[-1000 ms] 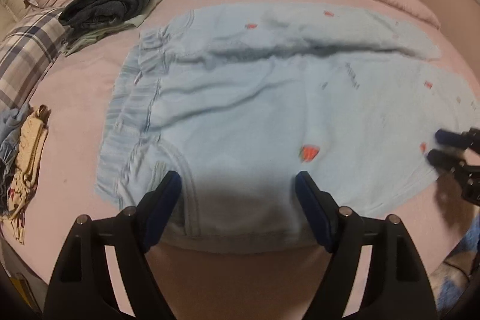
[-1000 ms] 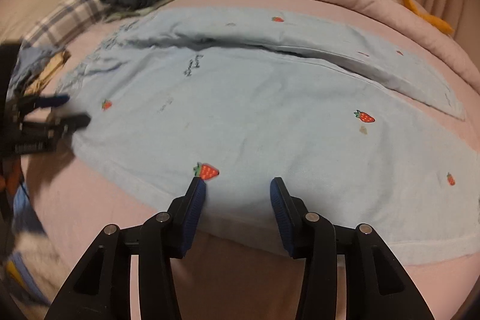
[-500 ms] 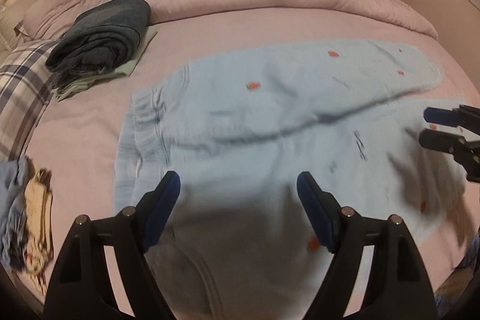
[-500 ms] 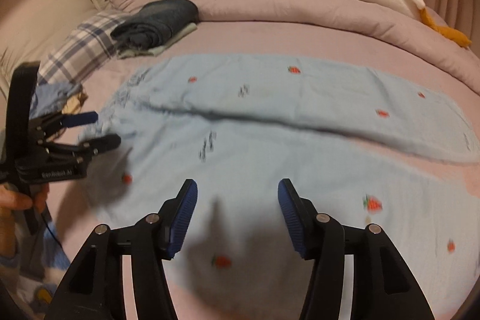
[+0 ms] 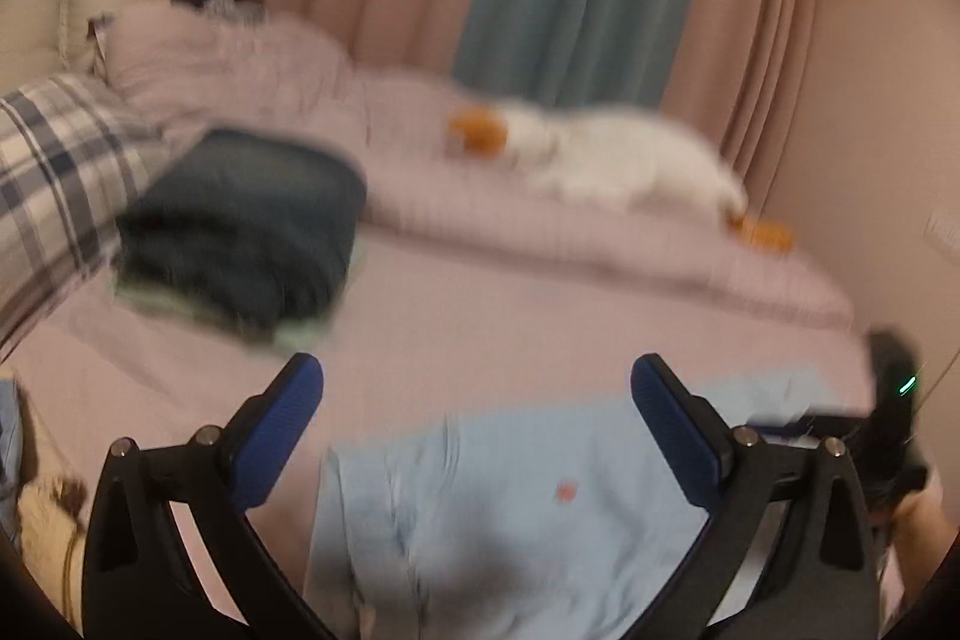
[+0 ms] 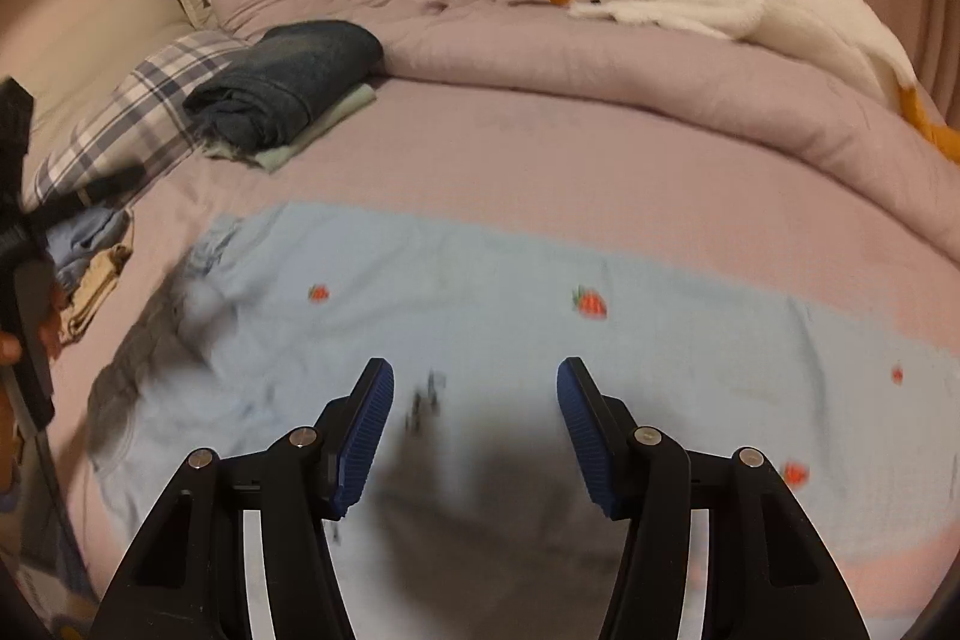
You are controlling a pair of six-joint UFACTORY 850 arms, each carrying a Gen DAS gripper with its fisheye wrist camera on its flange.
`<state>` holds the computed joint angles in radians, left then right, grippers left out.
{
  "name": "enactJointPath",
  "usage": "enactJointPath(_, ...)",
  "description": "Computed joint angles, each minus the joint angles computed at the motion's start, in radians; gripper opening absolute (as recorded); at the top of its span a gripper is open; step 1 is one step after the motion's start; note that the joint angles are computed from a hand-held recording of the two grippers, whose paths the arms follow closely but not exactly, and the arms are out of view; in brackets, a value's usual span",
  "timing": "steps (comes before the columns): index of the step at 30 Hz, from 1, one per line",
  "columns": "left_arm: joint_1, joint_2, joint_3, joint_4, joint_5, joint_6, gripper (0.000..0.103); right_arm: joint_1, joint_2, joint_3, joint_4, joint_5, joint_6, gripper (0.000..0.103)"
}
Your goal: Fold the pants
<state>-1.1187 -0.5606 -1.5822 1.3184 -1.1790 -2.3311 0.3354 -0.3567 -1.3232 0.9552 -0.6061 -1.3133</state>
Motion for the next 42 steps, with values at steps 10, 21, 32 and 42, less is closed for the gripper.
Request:
enactJointPath(10,0.147,-0.013,-0.044,-0.452,0.254,0.62,0.103,0.054,-0.23,-0.32,-0.316,-0.068,0.194,0.063)
enactJointPath(21,0.269,-0.094,-0.074,-0.841,0.417,1.03,0.07,0.058,-0.355,-0.453,-0.451,-0.119,0.274,0.041)
enactJointPath(32,0.26,-0.055,-0.021,-0.78,0.451,0.942,0.057,0.065,-0.297,-0.397,-0.401,-0.026,0.22,0.009)
enactJointPath(42,0.266,0.034,0.109,-0.797,0.545,0.919,0.05,0.08,-0.404,-0.559,-0.651,-0.148,0.499,0.042)
